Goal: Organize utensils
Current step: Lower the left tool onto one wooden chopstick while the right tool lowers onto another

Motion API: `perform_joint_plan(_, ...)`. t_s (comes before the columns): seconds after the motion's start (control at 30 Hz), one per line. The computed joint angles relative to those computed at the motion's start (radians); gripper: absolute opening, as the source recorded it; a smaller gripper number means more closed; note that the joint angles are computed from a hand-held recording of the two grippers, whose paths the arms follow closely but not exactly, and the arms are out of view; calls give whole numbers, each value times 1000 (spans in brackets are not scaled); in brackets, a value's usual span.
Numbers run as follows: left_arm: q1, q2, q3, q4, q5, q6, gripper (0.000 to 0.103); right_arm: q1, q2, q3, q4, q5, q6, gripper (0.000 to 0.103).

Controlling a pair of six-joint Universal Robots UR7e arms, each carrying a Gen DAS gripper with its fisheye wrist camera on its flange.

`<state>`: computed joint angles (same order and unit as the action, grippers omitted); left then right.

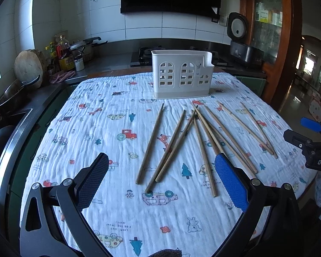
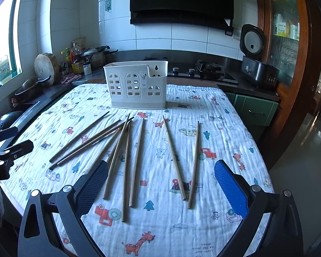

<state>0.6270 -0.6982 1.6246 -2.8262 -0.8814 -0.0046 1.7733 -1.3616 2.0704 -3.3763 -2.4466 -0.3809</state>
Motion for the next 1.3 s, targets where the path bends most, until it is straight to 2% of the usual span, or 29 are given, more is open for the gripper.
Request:
perform_joint_plan(0.33,30,25,-37,58,-8,8,96,-49,-6,-4,46,20,3,96)
perform_joint_plan(0.4,36,32,-49,73,-10,9,89,-59,-8,-4,53,28,5,95)
perform_joint_plan(0.53,51,48,-77,105,-15,3,84,-79,-13,-9,76,34,12,95)
perform_joint_plan(0.67,62,62,-99,134,-15,-5,79,-98,-21,-11,102,44,29,87)
perform_joint_plan(0.83,74,75,-124,166,-22,-13,72,-118,-26,-13,118,52,45,84)
perform_joint_plan(1.0,91,94,-155,204,-27,-28,59,-135,-28,-14,132,54,63,80)
perform_joint_plan(1.3,124,119,-204,253,-52,-42,47,-171,-39,-19,170,52,95,71)
